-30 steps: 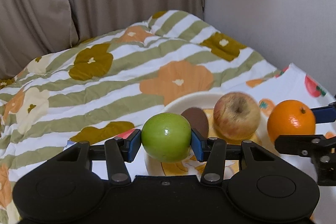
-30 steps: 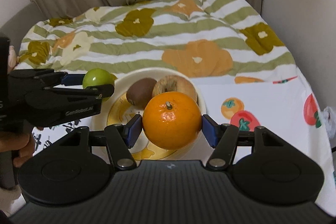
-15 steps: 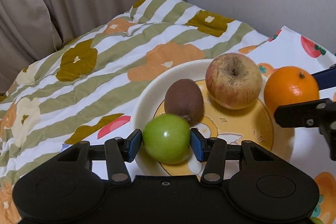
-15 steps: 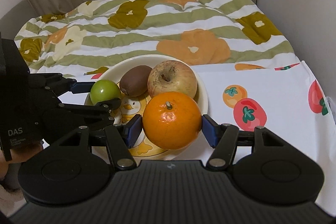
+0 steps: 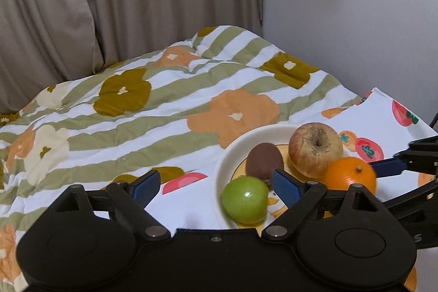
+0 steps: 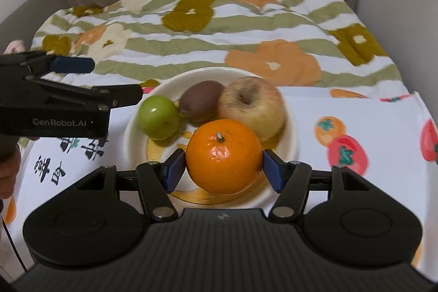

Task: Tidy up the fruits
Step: 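Lower the green apple with the left tool while the right tool lowers the orange into the bowl, then open both tools and pull them back from the bowl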

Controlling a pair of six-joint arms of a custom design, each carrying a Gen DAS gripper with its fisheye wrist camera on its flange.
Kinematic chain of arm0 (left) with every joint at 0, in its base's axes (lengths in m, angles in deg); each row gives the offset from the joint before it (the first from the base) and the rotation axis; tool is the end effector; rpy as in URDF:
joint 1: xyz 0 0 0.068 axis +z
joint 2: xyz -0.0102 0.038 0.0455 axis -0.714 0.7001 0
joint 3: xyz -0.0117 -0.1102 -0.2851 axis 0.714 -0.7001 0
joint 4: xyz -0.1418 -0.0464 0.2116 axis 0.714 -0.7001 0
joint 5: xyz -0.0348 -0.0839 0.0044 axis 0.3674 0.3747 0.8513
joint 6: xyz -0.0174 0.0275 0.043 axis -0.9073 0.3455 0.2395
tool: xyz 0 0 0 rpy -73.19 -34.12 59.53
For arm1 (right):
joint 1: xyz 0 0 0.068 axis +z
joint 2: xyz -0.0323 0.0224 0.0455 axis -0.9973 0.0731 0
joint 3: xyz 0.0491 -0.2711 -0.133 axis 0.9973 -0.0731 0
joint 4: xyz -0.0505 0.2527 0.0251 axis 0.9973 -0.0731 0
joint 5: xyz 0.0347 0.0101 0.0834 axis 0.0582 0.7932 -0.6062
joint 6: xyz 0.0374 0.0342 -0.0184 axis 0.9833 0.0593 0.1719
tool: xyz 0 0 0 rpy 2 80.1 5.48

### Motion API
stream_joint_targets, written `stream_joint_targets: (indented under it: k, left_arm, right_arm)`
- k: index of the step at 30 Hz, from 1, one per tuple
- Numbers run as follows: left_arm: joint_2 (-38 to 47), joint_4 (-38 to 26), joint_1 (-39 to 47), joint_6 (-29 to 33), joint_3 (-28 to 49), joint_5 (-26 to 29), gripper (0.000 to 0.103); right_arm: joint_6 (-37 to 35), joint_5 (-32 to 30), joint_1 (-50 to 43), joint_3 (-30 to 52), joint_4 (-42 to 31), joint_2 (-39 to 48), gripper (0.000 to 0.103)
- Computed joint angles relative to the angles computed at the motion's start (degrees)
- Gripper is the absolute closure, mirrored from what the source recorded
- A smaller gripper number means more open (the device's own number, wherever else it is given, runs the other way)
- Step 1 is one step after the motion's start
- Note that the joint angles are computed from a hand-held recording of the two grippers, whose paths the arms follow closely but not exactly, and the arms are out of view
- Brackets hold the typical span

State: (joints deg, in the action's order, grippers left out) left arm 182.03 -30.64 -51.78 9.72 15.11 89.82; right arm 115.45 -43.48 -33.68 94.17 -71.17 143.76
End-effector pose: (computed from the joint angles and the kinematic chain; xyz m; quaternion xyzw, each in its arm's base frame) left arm 0.3590 -0.0554 0.1391 0.4018 0.8222 -0.1252 0.3833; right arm 0.2461 0.2841 0.1097 0.1506 0.9283 0.0016 0.3400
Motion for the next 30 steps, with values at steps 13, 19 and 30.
stream_joint_targets:
  k: [13, 19, 30]
  left_arm:
    - [-1.0, -0.4, 3.5, -0.1, -0.7, 0.3, 0.011]
    - [-5.0, 0.7, 4.0, -0.8, -3.5, 0.2, 0.011]
    - [-20.1, -1.6, 4.4, -4.9, -10.4, -1.7, 0.011]
  right_arm:
    - [-10.1, 5.4, 1.0, 5.4, 3.1, 5.4, 0.000]
    - [-9.4, 8.2, 2.7, 3.9, 0.9, 1.8, 0.000]
    - [-2.7, 12.1, 9.1, 1.2, -8.9, -7.4, 0.000]
